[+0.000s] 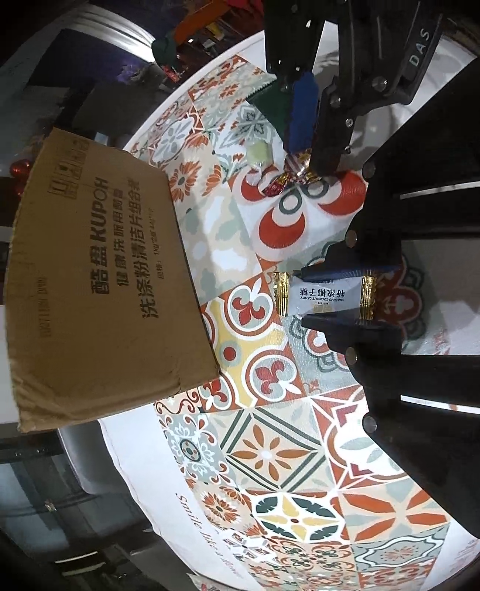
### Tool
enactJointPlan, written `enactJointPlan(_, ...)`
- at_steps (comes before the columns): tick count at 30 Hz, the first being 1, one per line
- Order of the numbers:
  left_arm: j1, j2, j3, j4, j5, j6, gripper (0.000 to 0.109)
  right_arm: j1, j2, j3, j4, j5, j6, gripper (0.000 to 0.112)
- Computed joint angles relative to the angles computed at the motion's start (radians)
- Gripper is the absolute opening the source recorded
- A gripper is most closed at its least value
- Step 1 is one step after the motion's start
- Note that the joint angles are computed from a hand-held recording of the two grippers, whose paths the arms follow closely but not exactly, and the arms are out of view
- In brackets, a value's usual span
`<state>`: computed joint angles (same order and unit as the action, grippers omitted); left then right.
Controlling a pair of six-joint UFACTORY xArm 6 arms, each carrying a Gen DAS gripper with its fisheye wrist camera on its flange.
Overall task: Organize snacks
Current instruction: 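Grasp the white wrapped candy with the left tool while the right tool grasps the gold-wrapped candy, then carry both held candies up over the cardboard box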
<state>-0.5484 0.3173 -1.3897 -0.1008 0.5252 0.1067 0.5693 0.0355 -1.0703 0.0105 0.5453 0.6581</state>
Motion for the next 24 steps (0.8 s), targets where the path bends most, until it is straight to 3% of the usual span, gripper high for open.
enactJointPlan(10, -0.01, -0.086, 0.074, 0.042, -0.06, -0.051, 0.02, -0.003, -0.059, 0.028, -0.04, -0.01, 0.026, 0.023)
enactJointPlan(24, -0.022, -0.159, 0.07, 0.046, -0.099, -0.103, 0.02, -0.023, -0.136, 0.017, -0.167, -0.016, 0.098, 0.023)
